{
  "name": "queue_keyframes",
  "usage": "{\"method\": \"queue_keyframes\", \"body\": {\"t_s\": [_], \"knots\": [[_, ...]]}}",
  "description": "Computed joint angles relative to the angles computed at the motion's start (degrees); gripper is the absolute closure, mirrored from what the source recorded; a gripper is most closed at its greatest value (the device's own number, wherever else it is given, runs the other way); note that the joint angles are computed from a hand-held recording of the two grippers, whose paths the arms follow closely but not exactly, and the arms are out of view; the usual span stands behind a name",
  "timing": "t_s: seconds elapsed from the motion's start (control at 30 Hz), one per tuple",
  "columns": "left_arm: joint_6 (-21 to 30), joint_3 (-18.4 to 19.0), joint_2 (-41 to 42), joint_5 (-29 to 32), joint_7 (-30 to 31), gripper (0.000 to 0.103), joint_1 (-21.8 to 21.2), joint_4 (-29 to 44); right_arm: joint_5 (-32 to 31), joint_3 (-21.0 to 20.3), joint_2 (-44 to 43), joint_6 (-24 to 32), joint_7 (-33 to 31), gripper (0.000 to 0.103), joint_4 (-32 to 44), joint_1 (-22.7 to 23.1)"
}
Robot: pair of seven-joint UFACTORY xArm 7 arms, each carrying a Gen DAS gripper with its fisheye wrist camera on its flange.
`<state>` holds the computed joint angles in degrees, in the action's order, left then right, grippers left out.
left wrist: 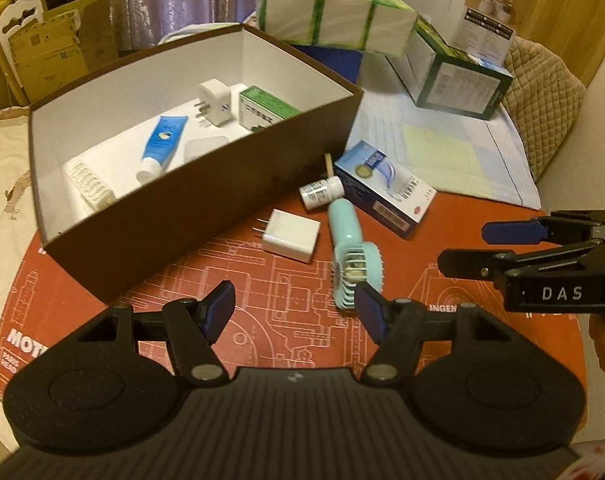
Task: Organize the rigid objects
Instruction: 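Move both tools out of the box back toward the mat, then close the left tool on the mint-green handheld fan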
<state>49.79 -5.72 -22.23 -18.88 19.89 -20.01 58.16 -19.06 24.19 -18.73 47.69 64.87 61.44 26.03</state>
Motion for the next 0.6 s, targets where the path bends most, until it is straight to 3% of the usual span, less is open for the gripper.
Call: {"method": "queue_keyframes", "body": {"t_s": [0.6], "knots": [[-1.7, -2.8, 5.2, 0.4, -1.5, 0.041, -2.7, 0.8, 4.4, -0.8, -5.9, 1.6, -0.3, 0.038, -6.9, -0.9]]}}
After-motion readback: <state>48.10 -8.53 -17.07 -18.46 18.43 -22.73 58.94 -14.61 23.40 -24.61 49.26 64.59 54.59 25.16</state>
